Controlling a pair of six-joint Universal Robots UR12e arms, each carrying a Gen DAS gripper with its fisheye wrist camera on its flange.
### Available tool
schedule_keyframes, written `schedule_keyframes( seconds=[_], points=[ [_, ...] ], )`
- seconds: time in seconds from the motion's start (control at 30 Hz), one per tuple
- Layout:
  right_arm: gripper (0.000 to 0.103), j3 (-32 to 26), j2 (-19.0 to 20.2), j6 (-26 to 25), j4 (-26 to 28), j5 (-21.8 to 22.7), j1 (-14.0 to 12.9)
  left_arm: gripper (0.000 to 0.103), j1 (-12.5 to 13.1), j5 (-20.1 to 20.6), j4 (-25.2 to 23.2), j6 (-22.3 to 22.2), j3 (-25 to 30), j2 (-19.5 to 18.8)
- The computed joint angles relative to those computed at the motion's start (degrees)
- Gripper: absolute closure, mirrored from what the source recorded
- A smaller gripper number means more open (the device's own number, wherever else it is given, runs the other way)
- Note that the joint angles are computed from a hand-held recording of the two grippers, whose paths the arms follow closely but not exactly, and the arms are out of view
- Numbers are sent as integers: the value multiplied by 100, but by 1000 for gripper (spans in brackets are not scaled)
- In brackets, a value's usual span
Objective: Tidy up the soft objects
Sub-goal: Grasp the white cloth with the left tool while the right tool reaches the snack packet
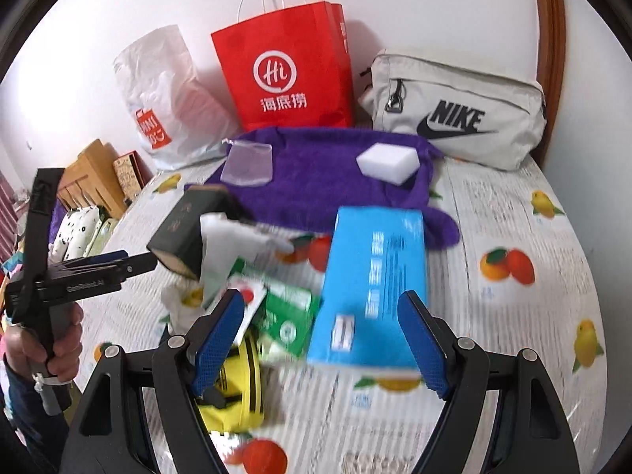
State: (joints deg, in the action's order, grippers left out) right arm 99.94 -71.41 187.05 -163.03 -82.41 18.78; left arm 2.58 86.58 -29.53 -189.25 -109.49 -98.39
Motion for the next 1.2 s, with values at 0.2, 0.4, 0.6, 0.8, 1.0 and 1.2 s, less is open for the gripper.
schedule_keyframes(
  seconds=[0.2, 0.4, 0.6, 0.8, 1.0, 1.2],
  points=[
    [23, 308, -146, 110, -126, 37, -22, 28, -78, 159, 42, -9, -161, -96],
    [23, 532, -221, 147, -180, -11, -42, 29, -114, 228, 218, -72, -242, -239],
    [23, 513, -147, 86, -116, -26, -17, 51, -197, 586, 384, 194, -272, -302],
    [23, 425, -53, -48, -97, 71, 67, 81, -173, 469, 578, 437, -322, -299],
    [23, 361, -10, -162, -47, 28, 141, 81, -144, 407, 716, 645, -392, -282],
    [23, 231, 62, -157, 64, 44, 187, 80, -3, 16, 1022, 373, -535, -246]
  ],
)
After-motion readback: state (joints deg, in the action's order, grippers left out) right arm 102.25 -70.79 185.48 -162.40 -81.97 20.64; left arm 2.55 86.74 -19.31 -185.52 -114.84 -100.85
